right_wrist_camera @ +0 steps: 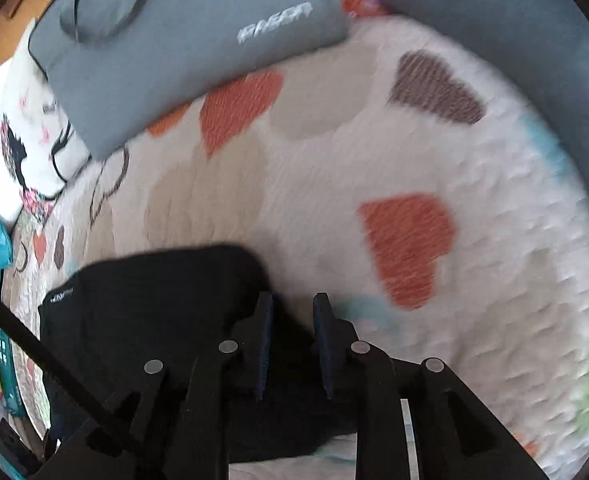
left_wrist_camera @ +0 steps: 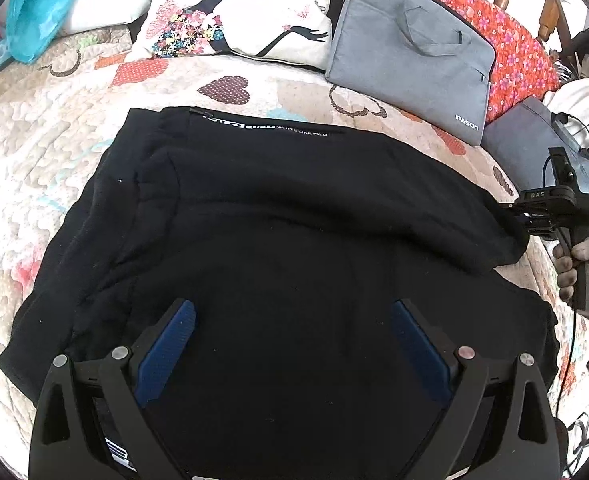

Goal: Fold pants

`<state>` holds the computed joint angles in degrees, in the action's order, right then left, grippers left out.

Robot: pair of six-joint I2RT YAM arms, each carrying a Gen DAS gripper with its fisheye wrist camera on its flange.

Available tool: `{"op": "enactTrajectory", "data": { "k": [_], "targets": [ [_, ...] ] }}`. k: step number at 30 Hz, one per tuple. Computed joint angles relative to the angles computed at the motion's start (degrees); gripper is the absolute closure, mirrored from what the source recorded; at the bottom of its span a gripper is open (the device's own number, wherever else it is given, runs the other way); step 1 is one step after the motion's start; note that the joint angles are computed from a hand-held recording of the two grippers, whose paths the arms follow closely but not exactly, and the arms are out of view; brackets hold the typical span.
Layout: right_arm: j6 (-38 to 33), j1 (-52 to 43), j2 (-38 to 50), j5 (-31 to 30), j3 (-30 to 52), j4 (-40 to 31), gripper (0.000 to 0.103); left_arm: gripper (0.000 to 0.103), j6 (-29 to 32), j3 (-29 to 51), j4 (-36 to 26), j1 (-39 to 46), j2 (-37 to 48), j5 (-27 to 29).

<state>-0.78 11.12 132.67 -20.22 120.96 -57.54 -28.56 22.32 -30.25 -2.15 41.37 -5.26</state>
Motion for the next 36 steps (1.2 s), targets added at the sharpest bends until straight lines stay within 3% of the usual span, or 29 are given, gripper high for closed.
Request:
{"op": "enactTrajectory", "data": {
  "k": [3,7,9,10,11,13,17,23,24,25,27,33,36],
  "targets": [
    [0.37,1.01,-2.68,-0.67,-4.89,2.74,0.08,0.005,0.18,-0.11,0.05,0.7,0.07,0.86],
    [1.92,0.95,-4.16,-4.54,-8.67,4.46,0.051,0.005,0.62,-0.17,-0.04,1.91,-0.36,2.12],
    [1.03,1.88,-6.3,-2.16,-12.35,6.97,0.056,0.005,0.59,-0.15,-0.06,2.31,-0.31,2.45],
    [0.28,2.38,-7.5,-0.6,-14.01,8.26,0.071,0.005,0.6,-0.16,-0.11,2.46,-0.34,2.56],
    [-0.05,2.66,-9.18,-0.16,-16.14,9.93,0.078,0.005,0.57,-0.18,-0.2,2.53,-0.43,2.61],
    [0.7,2.24,-11.26,-1.12,-18.56,12.08,0.08,0.005,0.61,-0.13,-0.19,2.8,-0.32,2.78],
    [2.61,0.24,-14.66,-0.3,-19.8,15.26,0.081,0.005,0.73,-0.15,-0.16,2.98,-0.08,2.88],
    [3.5,-1.32,-13.66,6.59,-14.24,14.69,0.081,0.005,1.21,0.1,0.24,3.64,0.92,3.21],
    [3.07,-1.07,-13.58,9.64,-14.22,15.38,0.079,0.005,1.33,-0.09,0.17,3.72,0.61,3.26],
    [3.01,-0.9,-13.26,12.7,-14.12,16.12,0.067,0.005,1.38,-0.1,0.18,3.74,0.63,3.26],
    [4.34,-1.63,-11.99,17.68,-13.67,17.34,0.063,0.005,1.4,-0.03,0.25,3.76,0.87,3.27],
    [6.83,-6.76,-11.66,12.58,-15.67,17.54,0.063,0.005,1.71,-0.05,0.52,4.8,1.14,4.38],
    [5.78,-6.83,-13.36,10.05,-17.63,17.55,0.063,0.005,2.55,-0.32,-0.04,9.12,-0.33,8.79]
  ]
}}
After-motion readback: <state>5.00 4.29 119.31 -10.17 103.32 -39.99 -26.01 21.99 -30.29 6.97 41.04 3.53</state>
